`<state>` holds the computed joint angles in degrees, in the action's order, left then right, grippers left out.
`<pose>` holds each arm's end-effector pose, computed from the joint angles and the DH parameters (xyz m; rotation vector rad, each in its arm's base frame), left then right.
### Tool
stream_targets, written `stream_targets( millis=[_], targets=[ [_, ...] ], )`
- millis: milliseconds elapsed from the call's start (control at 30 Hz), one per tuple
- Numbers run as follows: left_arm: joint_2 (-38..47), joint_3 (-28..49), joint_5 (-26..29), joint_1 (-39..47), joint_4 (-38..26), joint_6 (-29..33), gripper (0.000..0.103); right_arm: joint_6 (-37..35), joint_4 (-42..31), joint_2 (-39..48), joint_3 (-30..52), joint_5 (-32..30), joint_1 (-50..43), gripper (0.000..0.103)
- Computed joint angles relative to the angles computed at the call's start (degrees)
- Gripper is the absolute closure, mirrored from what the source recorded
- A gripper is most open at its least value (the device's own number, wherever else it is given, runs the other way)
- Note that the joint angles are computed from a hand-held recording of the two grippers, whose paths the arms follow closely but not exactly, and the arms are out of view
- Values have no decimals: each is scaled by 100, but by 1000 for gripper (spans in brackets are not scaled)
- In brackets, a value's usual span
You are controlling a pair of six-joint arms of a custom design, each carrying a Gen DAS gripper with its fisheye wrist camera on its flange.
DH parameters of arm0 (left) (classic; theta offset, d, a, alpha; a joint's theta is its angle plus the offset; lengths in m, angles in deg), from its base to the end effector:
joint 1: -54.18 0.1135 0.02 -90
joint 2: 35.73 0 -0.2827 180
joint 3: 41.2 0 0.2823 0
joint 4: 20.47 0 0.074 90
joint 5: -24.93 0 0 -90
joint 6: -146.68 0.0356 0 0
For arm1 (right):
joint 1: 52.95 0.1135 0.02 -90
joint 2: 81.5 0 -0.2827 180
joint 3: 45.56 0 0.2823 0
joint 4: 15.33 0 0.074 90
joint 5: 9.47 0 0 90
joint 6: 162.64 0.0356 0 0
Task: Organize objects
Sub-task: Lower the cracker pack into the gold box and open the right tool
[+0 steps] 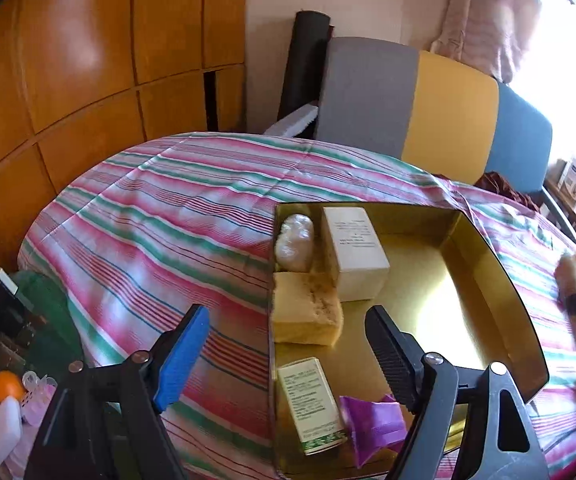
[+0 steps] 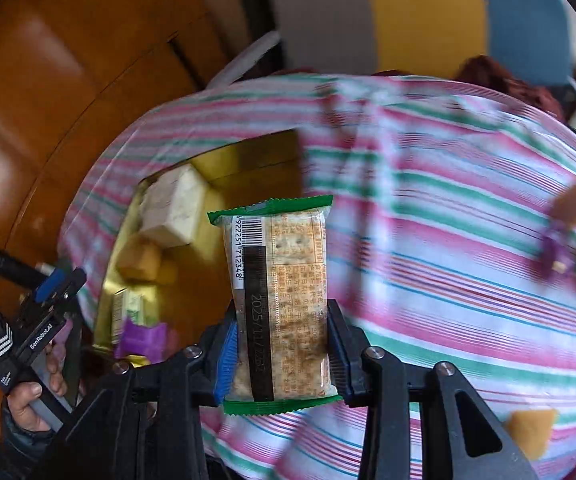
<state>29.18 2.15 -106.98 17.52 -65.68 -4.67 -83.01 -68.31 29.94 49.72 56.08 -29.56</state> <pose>0.1765 -0.1017 0.1734 -0.6765 2.2344 0.2236 0.3910 0.1852 0.1986 -0.9061 2.6073 0.6513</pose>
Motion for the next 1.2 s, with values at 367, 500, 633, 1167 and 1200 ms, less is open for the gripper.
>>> stream_targets(
  millis=[367, 500, 633, 1167, 1200],
  targets=[
    [-727, -378, -69, 307, -424, -334, 11, 650, 24, 1006, 556, 447, 1629, 64],
    [-766, -454, -22, 388, -376, -303, 9, 917, -77, 1447, 989, 659, 1940, 64],
    [-817, -522, 103, 495, -284, -236, 9, 1253, -180, 1768, 1320, 893, 2200, 64],
    [-879, -568, 185, 598, -196, -145, 9, 1473, 555, 1365, 479, 529, 2103, 61],
    [-858, -553, 162, 568, -209, -160, 9, 1431, 697, 1226, 299, 534, 2072, 61]
  ],
)
